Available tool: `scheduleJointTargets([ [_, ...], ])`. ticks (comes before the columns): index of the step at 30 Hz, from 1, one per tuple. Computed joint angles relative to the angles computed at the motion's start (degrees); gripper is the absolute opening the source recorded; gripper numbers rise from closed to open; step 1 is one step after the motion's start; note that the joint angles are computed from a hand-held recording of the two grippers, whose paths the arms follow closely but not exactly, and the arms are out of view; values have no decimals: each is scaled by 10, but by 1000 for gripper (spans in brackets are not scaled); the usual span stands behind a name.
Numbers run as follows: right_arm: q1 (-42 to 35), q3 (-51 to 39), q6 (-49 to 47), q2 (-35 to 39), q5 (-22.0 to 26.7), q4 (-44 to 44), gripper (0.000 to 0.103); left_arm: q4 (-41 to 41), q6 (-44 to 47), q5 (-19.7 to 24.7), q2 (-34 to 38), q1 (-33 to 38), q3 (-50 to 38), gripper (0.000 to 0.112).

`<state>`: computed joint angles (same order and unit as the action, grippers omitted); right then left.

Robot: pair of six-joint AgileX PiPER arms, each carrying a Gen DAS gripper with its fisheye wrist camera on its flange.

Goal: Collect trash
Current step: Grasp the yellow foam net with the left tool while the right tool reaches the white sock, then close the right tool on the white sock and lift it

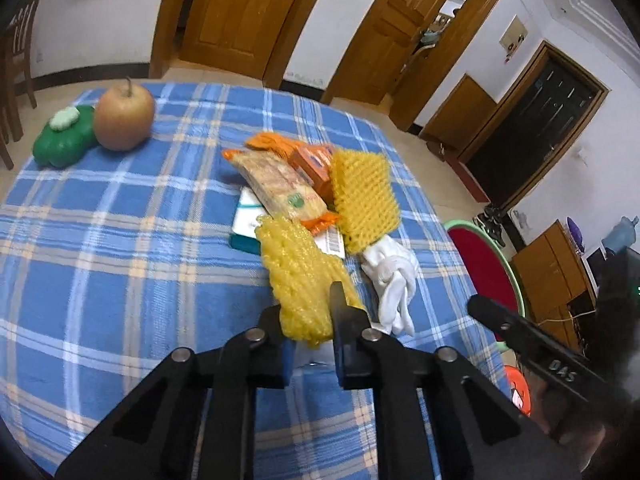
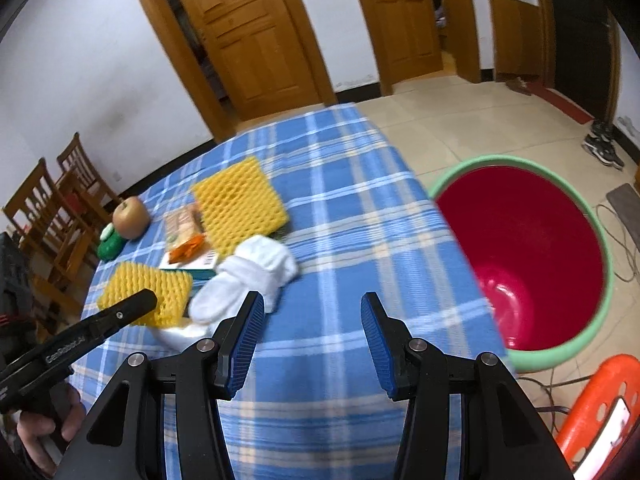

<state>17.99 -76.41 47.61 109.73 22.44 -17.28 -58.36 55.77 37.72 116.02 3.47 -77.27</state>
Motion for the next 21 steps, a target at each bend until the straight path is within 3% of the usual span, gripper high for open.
scheduleJointTargets([
  [10, 20, -99, -75, 76, 35, 73, 52, -23, 34, -37, -18, 30, 25, 13],
  [20, 16, -146, -88, 130, 47, 120, 52, -38, 56, -26, -13, 46, 30, 13],
  [21, 14, -143, -92, 130, 42, 127, 48, -39, 57, -26, -15, 46, 32, 13],
])
